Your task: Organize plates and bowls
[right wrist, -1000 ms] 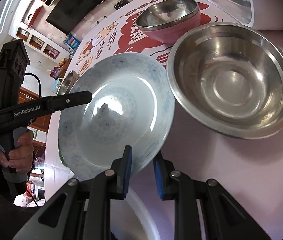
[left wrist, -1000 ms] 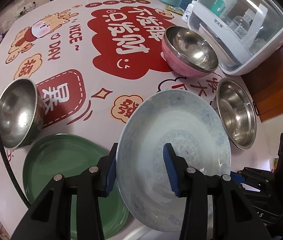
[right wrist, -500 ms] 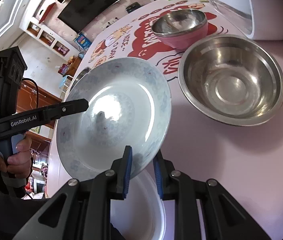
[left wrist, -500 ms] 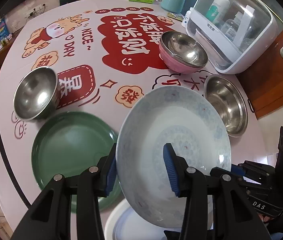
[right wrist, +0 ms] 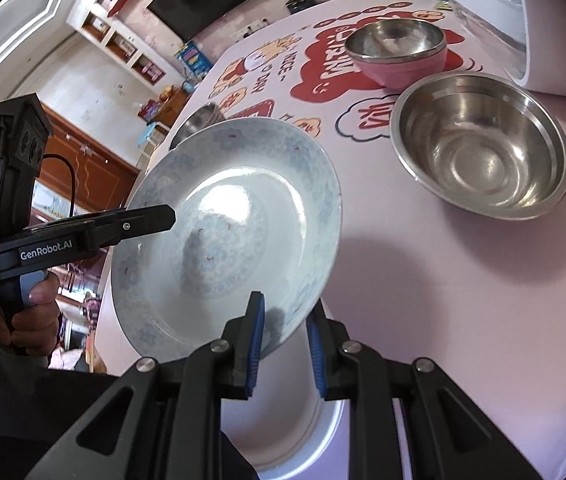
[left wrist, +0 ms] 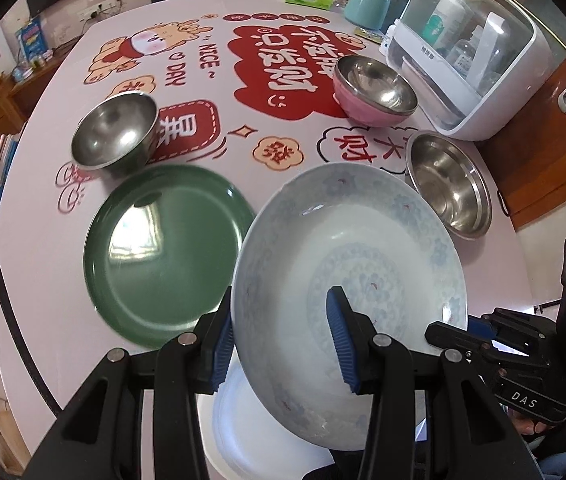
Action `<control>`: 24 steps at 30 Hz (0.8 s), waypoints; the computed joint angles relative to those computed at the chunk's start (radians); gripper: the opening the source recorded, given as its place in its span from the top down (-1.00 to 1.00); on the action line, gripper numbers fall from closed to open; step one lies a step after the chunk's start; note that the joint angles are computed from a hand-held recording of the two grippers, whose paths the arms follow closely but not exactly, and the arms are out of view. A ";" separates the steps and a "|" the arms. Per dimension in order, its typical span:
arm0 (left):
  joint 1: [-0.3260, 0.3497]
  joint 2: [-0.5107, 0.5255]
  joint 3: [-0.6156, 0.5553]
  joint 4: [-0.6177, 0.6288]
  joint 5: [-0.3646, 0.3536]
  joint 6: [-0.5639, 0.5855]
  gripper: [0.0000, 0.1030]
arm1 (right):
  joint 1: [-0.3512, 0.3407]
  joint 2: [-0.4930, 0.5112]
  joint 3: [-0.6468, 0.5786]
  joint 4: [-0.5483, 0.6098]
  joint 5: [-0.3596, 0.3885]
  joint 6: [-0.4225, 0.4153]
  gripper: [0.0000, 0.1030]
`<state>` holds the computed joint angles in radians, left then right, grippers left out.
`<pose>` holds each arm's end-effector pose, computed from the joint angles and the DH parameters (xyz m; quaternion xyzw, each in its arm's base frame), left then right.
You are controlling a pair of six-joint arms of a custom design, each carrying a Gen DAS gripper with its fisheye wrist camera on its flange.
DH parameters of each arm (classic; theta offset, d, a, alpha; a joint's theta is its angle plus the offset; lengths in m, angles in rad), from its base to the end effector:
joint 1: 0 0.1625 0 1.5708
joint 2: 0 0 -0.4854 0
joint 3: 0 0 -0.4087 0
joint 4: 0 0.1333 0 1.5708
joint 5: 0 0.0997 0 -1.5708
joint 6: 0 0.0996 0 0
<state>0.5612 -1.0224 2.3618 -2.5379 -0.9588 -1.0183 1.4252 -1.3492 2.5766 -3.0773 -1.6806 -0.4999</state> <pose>-0.2457 -0.3795 0.0667 0.0517 0.9373 -0.1580 0.3063 0.0678 -0.3813 0.1835 0.1667 -0.9747 0.1145 0.0956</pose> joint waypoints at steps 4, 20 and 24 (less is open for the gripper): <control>-0.021 -0.004 0.018 0.009 -0.011 -0.056 0.18 | 0.003 -0.011 -0.002 0.040 -0.012 -0.023 0.60; -0.064 0.011 0.101 -0.008 -0.082 -0.290 0.18 | 0.010 -0.012 -0.012 0.179 -0.083 -0.121 0.60; -0.080 0.013 0.130 -0.014 -0.112 -0.352 0.18 | 0.010 -0.002 -0.012 0.216 -0.105 -0.140 0.60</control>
<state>0.4812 -1.0092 2.4918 -2.5524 -1.0710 -1.3706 1.4347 -1.3507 2.5641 -2.8614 -1.7851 -0.6395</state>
